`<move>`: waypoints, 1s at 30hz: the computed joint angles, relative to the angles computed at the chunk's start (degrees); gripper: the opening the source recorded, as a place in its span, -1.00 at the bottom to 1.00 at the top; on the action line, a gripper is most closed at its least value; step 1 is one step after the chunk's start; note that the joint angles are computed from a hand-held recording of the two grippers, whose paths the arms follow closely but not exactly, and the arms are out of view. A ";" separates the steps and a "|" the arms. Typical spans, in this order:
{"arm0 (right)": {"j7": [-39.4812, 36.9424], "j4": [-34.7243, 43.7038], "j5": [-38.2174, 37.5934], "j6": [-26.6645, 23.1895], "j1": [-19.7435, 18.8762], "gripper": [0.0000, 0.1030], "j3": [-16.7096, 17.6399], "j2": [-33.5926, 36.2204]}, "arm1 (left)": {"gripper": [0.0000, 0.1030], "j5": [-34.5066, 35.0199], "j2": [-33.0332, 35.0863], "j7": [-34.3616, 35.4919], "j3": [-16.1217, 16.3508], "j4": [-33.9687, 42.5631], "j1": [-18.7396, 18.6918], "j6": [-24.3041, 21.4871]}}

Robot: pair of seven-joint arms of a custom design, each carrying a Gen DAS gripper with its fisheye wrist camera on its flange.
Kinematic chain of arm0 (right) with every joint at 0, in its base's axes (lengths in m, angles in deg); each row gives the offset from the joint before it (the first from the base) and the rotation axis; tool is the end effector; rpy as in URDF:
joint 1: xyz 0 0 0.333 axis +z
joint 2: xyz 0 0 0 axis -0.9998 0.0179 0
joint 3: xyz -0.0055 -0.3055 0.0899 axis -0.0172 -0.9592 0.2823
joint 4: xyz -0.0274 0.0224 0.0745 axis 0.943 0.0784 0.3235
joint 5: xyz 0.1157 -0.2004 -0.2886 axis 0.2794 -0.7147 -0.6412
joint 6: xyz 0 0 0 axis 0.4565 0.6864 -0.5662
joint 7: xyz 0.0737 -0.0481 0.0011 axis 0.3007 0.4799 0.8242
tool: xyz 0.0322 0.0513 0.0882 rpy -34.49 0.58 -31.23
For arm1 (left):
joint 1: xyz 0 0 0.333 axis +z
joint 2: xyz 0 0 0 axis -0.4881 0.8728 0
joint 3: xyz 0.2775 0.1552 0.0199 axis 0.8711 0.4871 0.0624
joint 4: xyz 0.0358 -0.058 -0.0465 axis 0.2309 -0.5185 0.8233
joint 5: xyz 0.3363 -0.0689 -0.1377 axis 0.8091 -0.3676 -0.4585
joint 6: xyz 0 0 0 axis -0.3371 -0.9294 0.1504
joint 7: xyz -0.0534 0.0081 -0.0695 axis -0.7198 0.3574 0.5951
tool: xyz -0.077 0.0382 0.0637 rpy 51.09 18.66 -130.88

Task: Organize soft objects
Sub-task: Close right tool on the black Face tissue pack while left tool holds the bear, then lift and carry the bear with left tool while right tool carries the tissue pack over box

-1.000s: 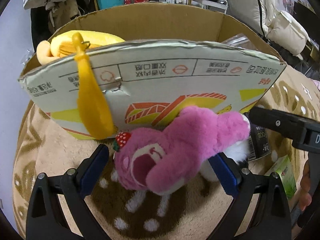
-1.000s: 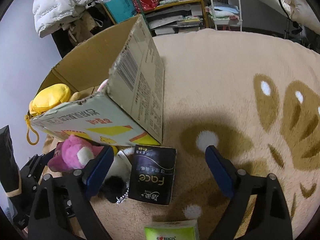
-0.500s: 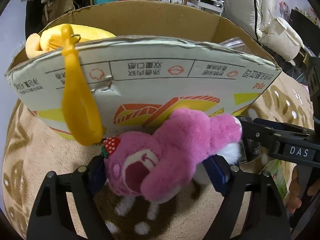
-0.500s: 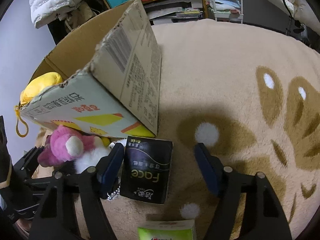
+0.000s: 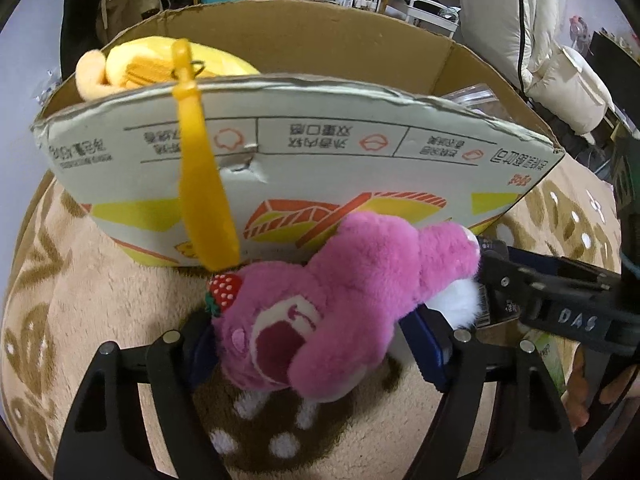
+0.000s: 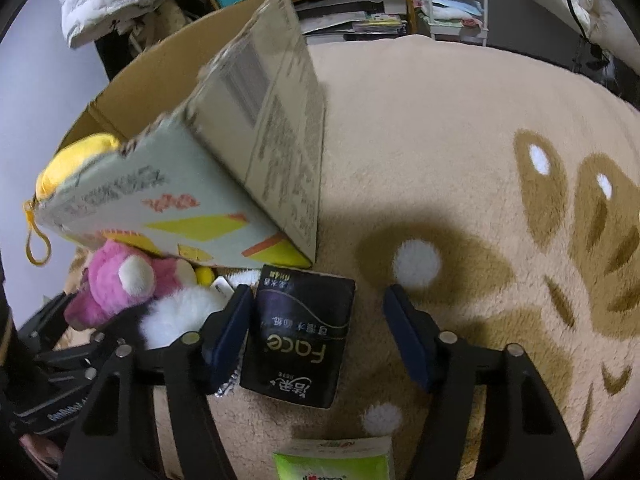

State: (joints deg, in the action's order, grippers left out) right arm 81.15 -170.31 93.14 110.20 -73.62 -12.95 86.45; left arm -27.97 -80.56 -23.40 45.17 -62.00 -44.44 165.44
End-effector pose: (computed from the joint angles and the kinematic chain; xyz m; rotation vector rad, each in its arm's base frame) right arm 0.5810 0.2240 0.4374 -2.0567 1.6385 -0.0525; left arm 0.5104 -0.2631 0.4284 -2.0580 1.8001 -0.6466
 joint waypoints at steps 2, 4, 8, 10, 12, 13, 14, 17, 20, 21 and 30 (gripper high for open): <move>0.27 -0.16 -1.38 0.35 0.45 0.20 -0.13 -0.06 | 0.52 0.00 -0.23 -0.28 -0.04 -0.18 -0.09 -0.24; 0.68 -0.43 -1.98 0.68 0.74 0.16 -0.14 -0.24 | 0.52 0.65 -0.73 -0.85 -0.07 -0.49 -0.22 -0.67; 0.89 -0.57 -2.71 1.00 0.90 0.16 -0.08 -0.33 | 0.52 5.64 -2.04 -5.61 -0.20 -0.39 -0.91 -3.85; 0.86 -0.97 -2.32 1.31 0.86 0.14 0.06 -0.59 | 0.52 7.58 -2.42 -7.31 -0.73 -0.18 -1.02 -5.12; 0.47 -1.13 -1.82 1.34 0.60 0.14 0.09 -0.73 | 0.52 7.10 -2.85 -7.32 -1.15 -0.33 -0.78 -5.69; 0.26 -1.69 -1.38 1.67 0.49 0.14 0.14 -1.14 | 0.52 6.83 -3.04 -7.31 -1.31 -0.49 -0.68 -5.86; 0.01 -1.74 -0.99 1.79 0.42 0.14 0.21 -1.19 | 0.51 6.80 -3.25 -7.54 -1.49 -0.60 -0.67 -6.37; -0.55 -1.59 -0.58 1.52 0.35 0.09 0.24 -1.22 | 0.51 6.62 -3.79 -7.65 -1.96 -0.94 -0.62 -7.57; -2.68 -1.42 1.93 0.74 -0.43 0.09 0.58 -1.37 | 0.51 7.83 -4.08 -8.73 -2.54 -0.18 -1.00 -10.21; -3.32 -1.60 2.46 0.72 -0.53 0.09 0.60 -1.59 | 0.51 9.02 -4.37 -9.17 -2.76 -0.05 -1.22 -11.26; -10.89 -3.86 10.98 2.67 -0.91 0.06 1.35 -4.66 | 0.51 12.42 -8.66 -12.75 -4.55 -1.53 -1.22 -14.04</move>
